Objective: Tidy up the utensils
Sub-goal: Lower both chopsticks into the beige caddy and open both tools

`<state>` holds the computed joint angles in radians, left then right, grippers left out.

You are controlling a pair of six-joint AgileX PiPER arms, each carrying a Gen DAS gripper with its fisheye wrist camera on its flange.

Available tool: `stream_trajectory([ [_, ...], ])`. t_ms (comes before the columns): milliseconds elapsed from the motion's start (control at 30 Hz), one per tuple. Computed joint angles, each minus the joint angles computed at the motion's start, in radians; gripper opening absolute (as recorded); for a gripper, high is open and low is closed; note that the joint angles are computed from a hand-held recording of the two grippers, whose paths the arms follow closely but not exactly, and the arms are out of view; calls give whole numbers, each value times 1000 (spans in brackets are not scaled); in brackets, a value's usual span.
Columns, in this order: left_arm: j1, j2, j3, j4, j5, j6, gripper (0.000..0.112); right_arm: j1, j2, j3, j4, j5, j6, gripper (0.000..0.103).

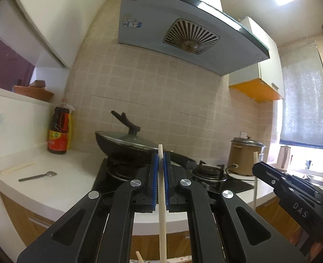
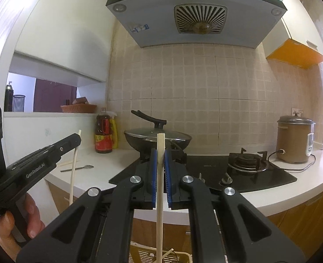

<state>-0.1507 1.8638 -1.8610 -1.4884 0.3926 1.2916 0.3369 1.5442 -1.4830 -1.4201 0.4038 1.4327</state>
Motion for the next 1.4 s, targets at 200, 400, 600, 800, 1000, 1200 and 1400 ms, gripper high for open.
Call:
stream_trajectory([
  [200,-30,-9,69,-54,-61,128,3,-10,23,23,-27,-12,37,5],
  [400,-46,-24,139,-125,-103,241,3,-33,33,67,-37,-42,92,5],
  [600,-50,-34,184,-109,-113,264,3,-19,26,108,-86,-21,130,5],
  [800,-43,-49,213,-79,-107,251,3,-18,11,137,-65,-24,123,5],
  [1000,-32,-67,227,-18,-82,191,4,-19,-10,157,-14,-37,78,5],
  [1200,-23,-91,259,-24,-54,206,4,-7,-39,164,76,-25,-63,6],
  [1400,-20,-103,273,-57,-55,232,4,9,-75,197,-3,14,19,6],
])
